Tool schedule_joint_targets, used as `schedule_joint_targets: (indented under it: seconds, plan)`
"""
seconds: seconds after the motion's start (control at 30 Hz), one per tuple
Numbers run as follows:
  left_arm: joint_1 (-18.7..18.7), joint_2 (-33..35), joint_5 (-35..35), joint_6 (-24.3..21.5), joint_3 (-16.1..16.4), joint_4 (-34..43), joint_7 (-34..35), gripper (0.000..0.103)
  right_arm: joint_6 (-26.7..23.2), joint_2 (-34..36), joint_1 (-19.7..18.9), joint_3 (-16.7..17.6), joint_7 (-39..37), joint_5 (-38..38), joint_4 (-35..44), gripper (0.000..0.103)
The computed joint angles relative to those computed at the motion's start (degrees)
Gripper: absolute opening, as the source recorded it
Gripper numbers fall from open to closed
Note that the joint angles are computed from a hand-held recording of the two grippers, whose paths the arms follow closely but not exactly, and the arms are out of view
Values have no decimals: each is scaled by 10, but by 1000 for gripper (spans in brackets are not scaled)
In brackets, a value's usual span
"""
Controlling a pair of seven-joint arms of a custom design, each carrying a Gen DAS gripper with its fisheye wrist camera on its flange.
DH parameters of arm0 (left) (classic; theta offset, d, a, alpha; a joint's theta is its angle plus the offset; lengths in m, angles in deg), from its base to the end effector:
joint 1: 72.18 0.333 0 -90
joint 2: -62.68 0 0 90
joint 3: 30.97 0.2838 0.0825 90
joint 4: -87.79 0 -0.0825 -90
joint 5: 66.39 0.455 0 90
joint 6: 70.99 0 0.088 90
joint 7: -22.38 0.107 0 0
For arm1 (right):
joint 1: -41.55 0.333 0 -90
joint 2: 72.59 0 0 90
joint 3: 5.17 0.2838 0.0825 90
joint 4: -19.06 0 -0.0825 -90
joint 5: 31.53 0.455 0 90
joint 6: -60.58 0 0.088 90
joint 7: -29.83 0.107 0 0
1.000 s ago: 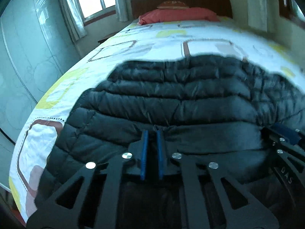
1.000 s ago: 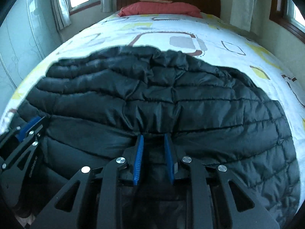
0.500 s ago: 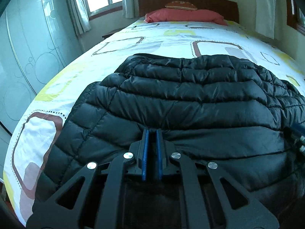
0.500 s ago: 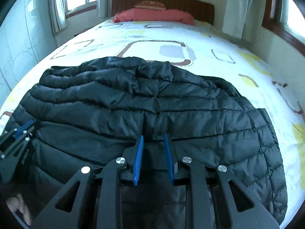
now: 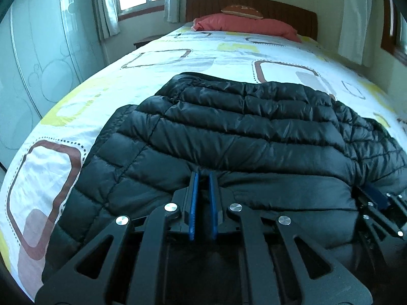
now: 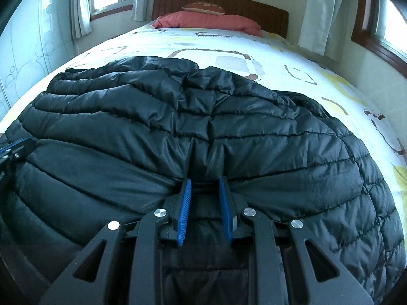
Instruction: Fold large clothes
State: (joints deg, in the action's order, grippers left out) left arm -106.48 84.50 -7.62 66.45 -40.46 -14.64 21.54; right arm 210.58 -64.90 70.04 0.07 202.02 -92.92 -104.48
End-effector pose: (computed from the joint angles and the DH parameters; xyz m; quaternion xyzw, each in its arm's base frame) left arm 0.5263 -0.4868 0.2999 -0.7031 0.6115 -0.2330 0.2783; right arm 0.5097 0.3644 0.2841 -0.6693 0.6558 -0.2788 0.2106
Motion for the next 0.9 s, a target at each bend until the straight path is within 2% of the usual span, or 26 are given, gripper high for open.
schedule_joint_targets:
  seconds: [0.17,0.27,0.3,0.4,0.43,0.53,0.63,0.7,0.73,0.8,0.87,0.9]
  plan:
    - [6,-28,-9,-5,-4,-26,-6,15,-6,2,3,1,7,-6,3,23]
    - [15,-62,-6,-12,-7,-60,-39,40,-5,2,2,0,5,-6,2,23]
    - [19,-77,-5,-24,-8,-76,-57,52,-6,1,3,0,7,-8,1,23]
    - [47,-118,-14,-11,-17,-124,-92,70,-8,0,4,1,11,-10,2,23]
    - [64,-137,-31,17,-18,-152,-101,79,-8,0,4,1,12,-10,2,23]
    - [107,-178,-47,105,-18,-218,-145,82,-7,0,3,1,14,-12,1,23]
    - [151,-196,-33,240,-12,-271,-220,84,-7,0,3,1,14,-13,1,23]
    - [176,-175,-27,346,-2,-279,-257,84,-7,0,3,1,15,-14,1,23]
    - [180,-164,-36,367,0,-277,-256,84,-7,0,3,1,15,-14,1,23]
    - [197,-126,-99,430,-8,-266,-197,84,-7,1,3,1,16,-15,1,23]
    - [178,-111,-104,446,13,-258,-198,89,-10,1,4,2,16,-16,2,23]
    - [178,-104,-115,449,12,-253,-181,90,-10,1,3,1,16,-16,2,23]
